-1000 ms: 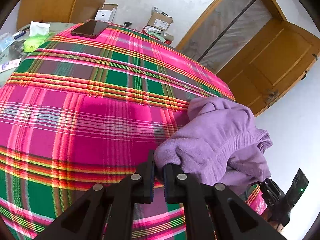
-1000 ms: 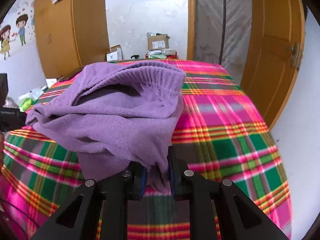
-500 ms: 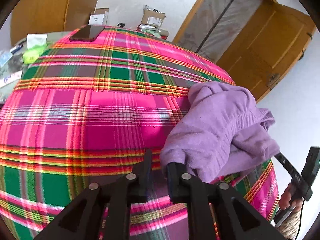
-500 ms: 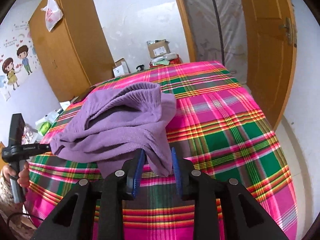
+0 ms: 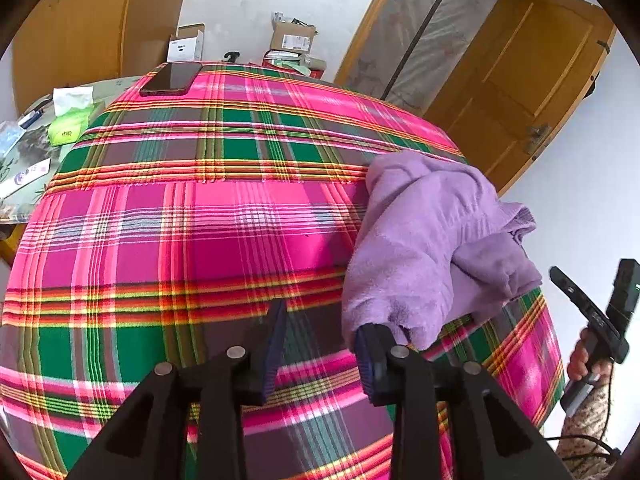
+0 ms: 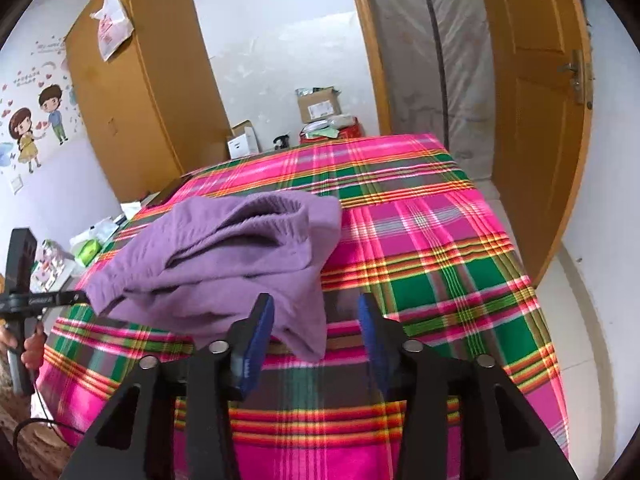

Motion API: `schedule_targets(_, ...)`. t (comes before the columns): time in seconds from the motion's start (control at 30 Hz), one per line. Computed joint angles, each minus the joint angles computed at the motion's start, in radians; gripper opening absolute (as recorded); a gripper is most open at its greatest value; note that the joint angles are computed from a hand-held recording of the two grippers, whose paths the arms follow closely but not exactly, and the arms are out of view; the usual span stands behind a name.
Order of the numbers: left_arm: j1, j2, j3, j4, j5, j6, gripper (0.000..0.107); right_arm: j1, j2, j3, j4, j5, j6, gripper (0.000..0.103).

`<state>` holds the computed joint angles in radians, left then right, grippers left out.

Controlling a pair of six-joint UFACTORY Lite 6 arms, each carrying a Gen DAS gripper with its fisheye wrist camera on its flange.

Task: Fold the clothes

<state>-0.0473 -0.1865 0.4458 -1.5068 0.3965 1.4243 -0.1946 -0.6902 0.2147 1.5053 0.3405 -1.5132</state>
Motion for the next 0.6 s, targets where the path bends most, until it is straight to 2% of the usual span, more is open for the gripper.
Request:
schedule_targets(0.27,0.044,-0.121,-0.042,0.193,0.011,-0.155,0.034,0.089,0.308,0.137,0.552,-0.060,-0.581,0.047)
schedule_targets(0.33,0.027,-0.138,-0.041,0.251,-0.038,-0.213,0.034,0.093,0.380,0.183,0.597,-0.051,-0.639,0.047)
schedule_targets(0.4,0.045,-0.143,-0.038,0.275,-0.032,-0.229,0.034,0.096,0.432,0.218,0.612,-0.045,-0.660,0.047)
schedule_targets(0.6,-0.014,-0.074,0.031,0.169,-0.033,-0.146,0.034,0.097,0.554,0.304,0.579,-0.005,-0.638,0.047)
